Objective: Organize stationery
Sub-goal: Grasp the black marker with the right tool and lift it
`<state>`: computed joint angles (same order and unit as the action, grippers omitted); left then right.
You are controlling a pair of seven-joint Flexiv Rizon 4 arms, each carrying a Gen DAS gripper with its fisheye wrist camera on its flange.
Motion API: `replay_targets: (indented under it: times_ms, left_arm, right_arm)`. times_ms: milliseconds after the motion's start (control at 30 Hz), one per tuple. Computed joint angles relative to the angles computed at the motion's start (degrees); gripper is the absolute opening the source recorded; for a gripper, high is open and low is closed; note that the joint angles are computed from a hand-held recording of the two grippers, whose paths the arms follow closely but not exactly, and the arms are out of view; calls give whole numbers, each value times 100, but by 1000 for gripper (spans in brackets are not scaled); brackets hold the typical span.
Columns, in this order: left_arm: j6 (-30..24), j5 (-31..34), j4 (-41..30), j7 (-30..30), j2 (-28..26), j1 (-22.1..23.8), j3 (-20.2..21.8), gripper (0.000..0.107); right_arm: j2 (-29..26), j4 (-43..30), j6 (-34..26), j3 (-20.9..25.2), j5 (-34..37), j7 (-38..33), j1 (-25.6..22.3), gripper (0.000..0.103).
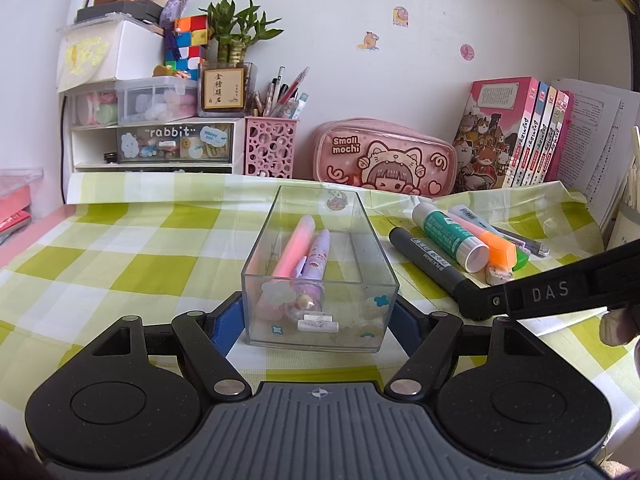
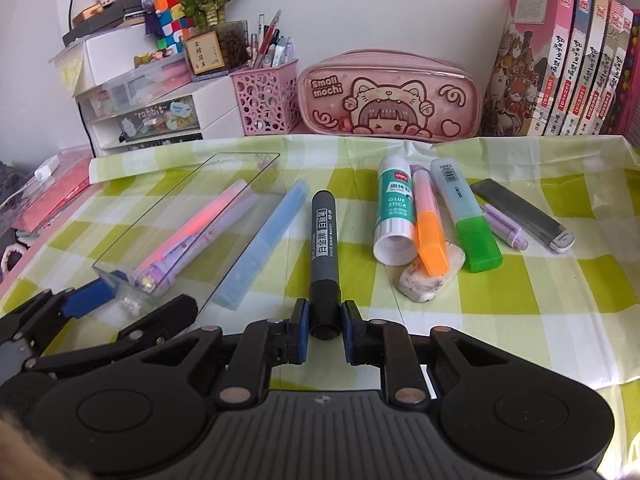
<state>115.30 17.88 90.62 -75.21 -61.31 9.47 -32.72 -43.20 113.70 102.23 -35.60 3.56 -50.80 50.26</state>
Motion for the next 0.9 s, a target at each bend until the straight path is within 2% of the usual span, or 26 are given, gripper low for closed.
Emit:
replay_targets:
  times_ms: [200,267,300,367,467,600,900]
  left_arm:
    - [1,6,-2,-8,1,-2,5,74]
    - [0,6,-4,-9,2,-3,6,74]
    - [0,8,-2,-10,1,-1,5,74]
    - [0,9,-3,-10,1,-1,5,74]
    - [-1,10,-3,-11,1,-1,5,74]
    - [0,13,-2,-12,0,0,4,74]
    - [2,13,-1,-14,1,-2,7,74]
  right_arm:
    - [650,156,-250,1016,-427,-117,-811,21]
    - [673,154,-122,1196,-446,-52,-985,27]
    - [653,149,-19,1222,-406,-9,-1013,31]
    - [606,119,63,1193,-338,22,-1000,32]
    - [464,-10,144,1064,-223,56,-923,32]
    - [266,-305,269,1263,-115,78,-1164,32]
    - [-59,-695,169,1161,-30,237,-1183,30]
